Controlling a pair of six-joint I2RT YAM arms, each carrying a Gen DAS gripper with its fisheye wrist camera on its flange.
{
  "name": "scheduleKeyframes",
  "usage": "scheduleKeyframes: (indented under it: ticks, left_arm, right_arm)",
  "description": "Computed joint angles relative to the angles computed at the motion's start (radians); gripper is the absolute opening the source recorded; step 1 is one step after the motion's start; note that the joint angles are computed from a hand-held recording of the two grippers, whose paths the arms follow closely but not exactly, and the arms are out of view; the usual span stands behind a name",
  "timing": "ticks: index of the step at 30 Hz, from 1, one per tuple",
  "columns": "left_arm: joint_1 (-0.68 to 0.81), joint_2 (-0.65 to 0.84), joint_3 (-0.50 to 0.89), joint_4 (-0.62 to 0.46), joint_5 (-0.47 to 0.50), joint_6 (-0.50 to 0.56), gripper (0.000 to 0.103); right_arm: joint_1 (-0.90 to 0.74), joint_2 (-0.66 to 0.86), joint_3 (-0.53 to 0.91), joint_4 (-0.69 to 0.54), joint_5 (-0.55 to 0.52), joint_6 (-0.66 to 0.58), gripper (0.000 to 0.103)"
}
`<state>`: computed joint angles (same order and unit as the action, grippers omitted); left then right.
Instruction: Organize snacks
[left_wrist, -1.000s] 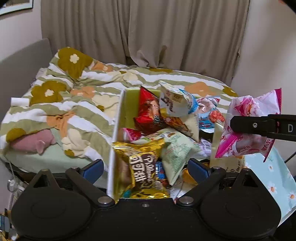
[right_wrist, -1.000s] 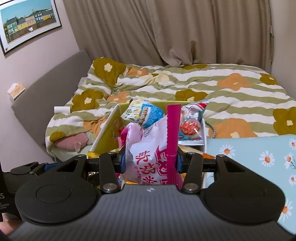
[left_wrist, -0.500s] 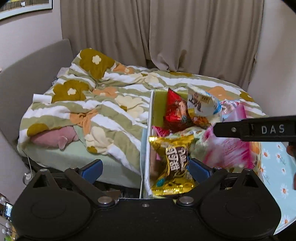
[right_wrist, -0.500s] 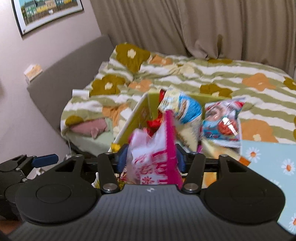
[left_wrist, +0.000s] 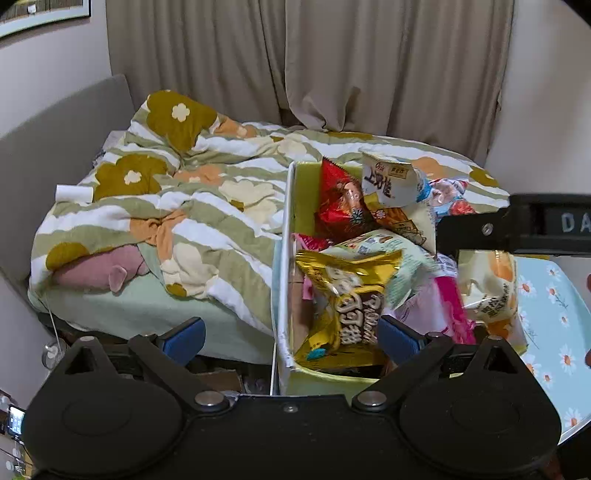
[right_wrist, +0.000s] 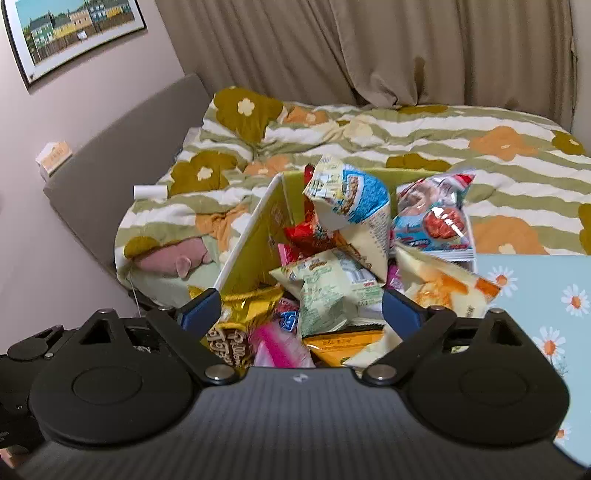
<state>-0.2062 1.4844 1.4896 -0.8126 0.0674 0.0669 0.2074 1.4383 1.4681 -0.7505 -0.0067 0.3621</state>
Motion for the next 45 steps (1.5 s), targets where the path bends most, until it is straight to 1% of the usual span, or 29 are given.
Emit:
scheduleKeyframes:
  ticks: [6,12,15,18,20,24,26,32,35,45]
  left_arm:
    - [-0.079,-0.058,0.006,-0.004,-0.074,-0.058,0.101]
    - [-0.242,-0.145,0.016,-0.014,-0.191,-0.129,0.101]
    - [-0.344,-0.192,0.010,-0.009,-0.272,-0.176,0.103]
    - [-0.451,-0.221,0.002,-0.005,-0.385,-0.220,0.103]
    - [-0.516,-0.229,0.002,-0.012,-0.448,-0.250,0.103]
    - [-0.613,-0.250,-0.018,-0.017,-0.538,-0.292,0.103]
    - [-0.669,-0.261,-0.038,-0.028,-0.591,-0.332,0.103]
    - [-0.768,-0.263,-0.076,-0.049,-0.644,-0.392,0.103]
    - [-0.809,-0.253,-0.082,-0.059,-0.670,-0.410,0.103]
    - [-0.856,-0.243,-0.089,-0.065,-0.701,-0.429,0.103]
  right_arm:
    - [-0.061,-0.114,-0.041,-0.010,-0.035,-0.034,0.103]
    - [-0.202,-0.285,-0.074,-0.076,-0.083,-0.117,0.103]
    - [-0.291,-0.367,-0.081,-0.133,-0.086,-0.186,0.103]
    - [-0.401,-0.435,-0.096,-0.183,-0.100,-0.263,0.103]
    - [-0.486,-0.478,-0.116,-0.210,-0.123,-0.309,0.103]
    - [-0.645,-0.536,-0.154,-0.266,-0.178,-0.410,0.103]
    - [-0.716,-0.563,-0.177,-0.289,-0.207,-0.458,0.103]
    - [-0.899,-0.634,-0.255,-0.359,-0.297,-0.608,0.103]
    - [-0.997,-0.643,-0.269,-0.408,-0.373,-0.665,0.103]
    - [-1.115,-0.647,-0.274,-0.448,-0.453,-0.736,0.103]
